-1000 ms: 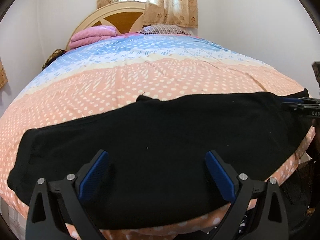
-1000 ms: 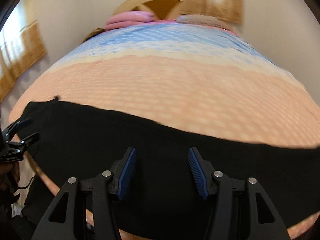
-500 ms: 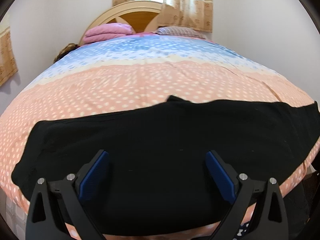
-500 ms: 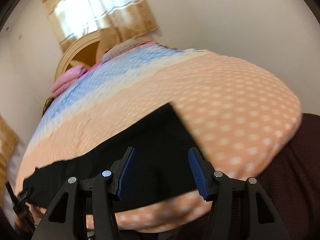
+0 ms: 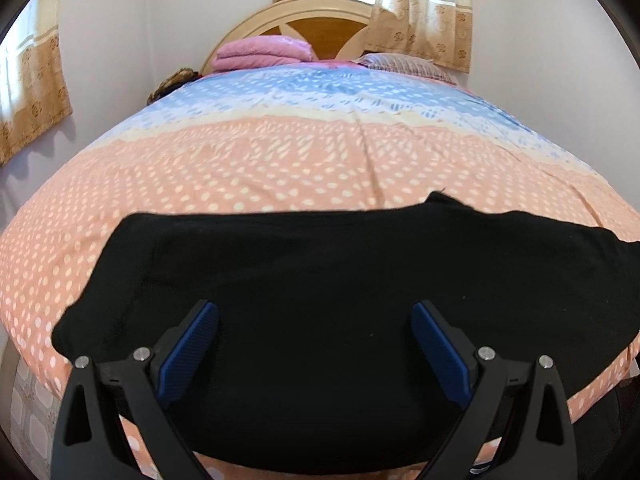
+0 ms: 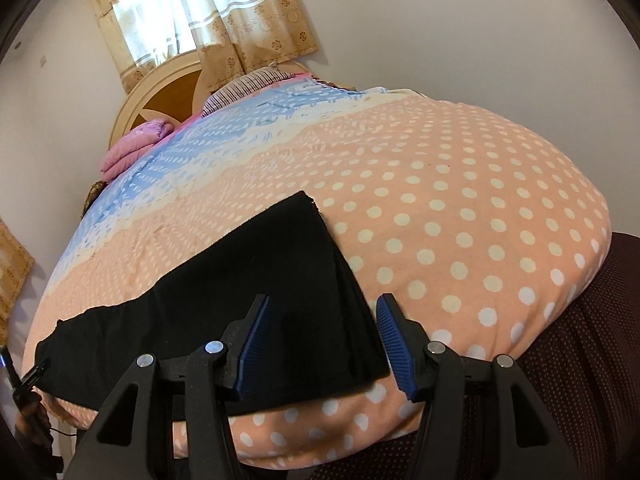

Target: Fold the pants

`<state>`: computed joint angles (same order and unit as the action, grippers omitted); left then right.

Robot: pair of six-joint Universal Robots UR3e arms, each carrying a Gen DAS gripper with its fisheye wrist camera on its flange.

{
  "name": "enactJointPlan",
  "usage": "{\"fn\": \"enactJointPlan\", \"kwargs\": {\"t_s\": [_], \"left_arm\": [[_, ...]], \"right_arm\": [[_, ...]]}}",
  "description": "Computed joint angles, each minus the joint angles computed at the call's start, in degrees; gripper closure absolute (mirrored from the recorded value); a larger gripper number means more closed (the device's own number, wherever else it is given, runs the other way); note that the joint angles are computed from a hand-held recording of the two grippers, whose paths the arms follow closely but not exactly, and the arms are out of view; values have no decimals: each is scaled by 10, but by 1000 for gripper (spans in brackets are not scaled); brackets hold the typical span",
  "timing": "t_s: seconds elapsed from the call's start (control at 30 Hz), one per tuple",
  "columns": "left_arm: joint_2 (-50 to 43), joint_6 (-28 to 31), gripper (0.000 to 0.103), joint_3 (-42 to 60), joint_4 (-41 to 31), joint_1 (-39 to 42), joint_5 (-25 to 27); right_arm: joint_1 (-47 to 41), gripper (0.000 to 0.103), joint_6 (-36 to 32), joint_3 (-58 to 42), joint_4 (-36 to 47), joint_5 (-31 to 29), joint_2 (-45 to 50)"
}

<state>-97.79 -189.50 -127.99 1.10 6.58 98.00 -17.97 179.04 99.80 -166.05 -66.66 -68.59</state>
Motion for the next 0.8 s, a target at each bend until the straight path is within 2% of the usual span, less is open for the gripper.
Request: {"fn": "enactJointPlan", "kwargs": {"t_s": [0.1,0.17,0.2,0.27,0.33,0.53,0.8], "left_arm": [[-3,-3,3,-3,2,-1,0],[0,-1,3,-6,4,-2,1],[3,1,3,-8,4,0,-1],[6,1,3,-12,6,6,-7],[9,4,3,-16,8,12,-13],[16,10,3,-26,11,30,-15],[11,34,3,-42,27,49,-22]], "right_arm": [[5,51,-15,-9,7,4,5],[19,66,-23,-24,7,-25,17],[25,70,-24,-30,7,-37,23],[21,88,-21,-42,17,-24,30],[13,90,-18,-37,27,10,23],[45,90,-12,-1,-18,2,-14],[102,90,17,-1,-28,34,-71]]}}
